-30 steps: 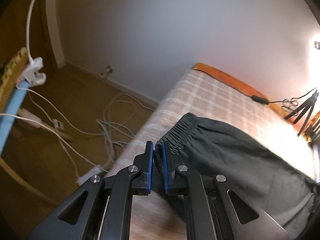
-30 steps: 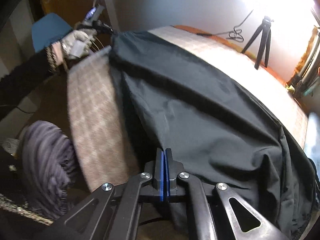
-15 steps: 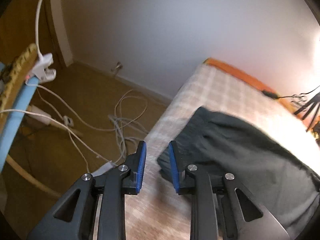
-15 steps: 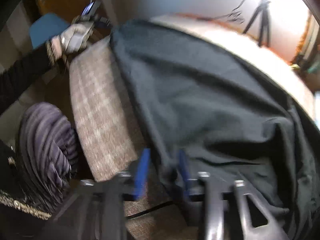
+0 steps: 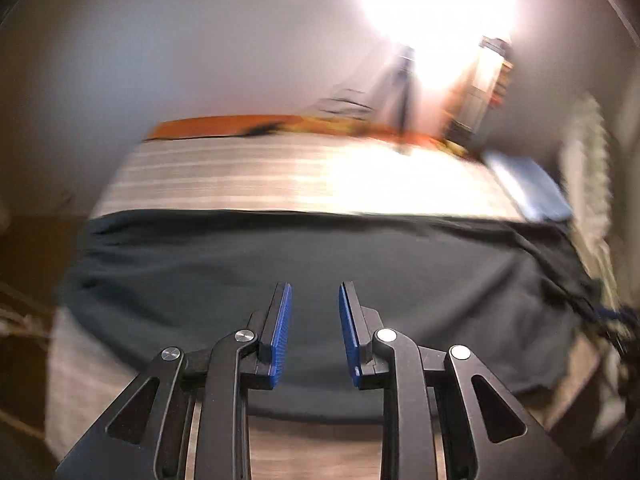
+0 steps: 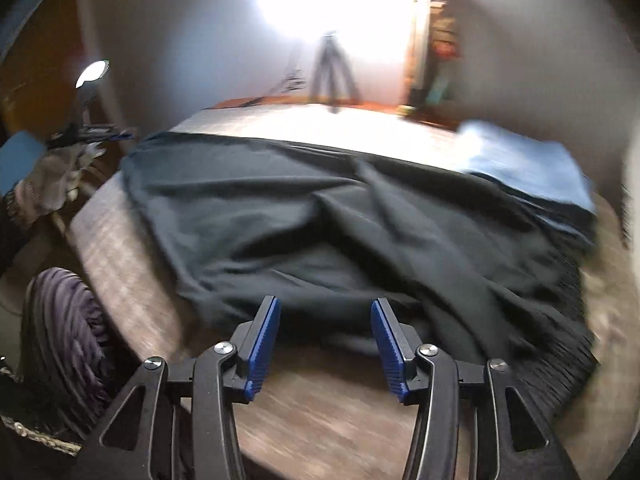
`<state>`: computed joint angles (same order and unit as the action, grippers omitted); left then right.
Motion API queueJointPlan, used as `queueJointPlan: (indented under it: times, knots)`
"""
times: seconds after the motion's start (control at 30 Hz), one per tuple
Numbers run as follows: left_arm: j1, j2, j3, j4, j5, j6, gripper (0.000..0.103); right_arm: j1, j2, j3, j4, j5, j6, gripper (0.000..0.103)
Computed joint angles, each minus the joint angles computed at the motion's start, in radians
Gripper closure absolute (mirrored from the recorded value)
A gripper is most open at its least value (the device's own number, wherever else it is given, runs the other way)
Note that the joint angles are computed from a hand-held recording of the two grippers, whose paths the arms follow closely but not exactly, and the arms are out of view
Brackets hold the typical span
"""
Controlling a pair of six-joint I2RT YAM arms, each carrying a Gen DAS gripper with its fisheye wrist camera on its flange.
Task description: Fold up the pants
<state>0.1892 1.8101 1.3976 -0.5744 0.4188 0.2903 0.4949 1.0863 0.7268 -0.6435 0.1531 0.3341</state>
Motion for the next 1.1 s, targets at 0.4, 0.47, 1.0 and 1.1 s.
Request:
queueJointPlan:
  times: [0.4, 0.47, 1.0, 1.1]
  knots:
    - [-0.415, -0.030, -0.035, -0.146, 0.086, 0.008, 0.080, -0.206, -0.430, -0.138, -0.314, 0.095, -0.104, 0.031]
    - [-0.481, -0.004, -0.026, -0.175, 0.084, 0.024, 0.080, -0.228, -0.466, -0.157, -0.343, 0.099, -0.143, 0.031]
    - [-0.766, 0.129, -0.003, -0.207, -0.035, 0.141, 0.080, -0.286, -0.300, -0.190, -0.210, 0.186, -0.573, 0.082]
    - [-0.766, 0.119, -0.016, -0.200, -0.042, 0.158, 0.080, -0.417, -0.271, -0.121, -0.188, 0.116, -0.675, 0.088]
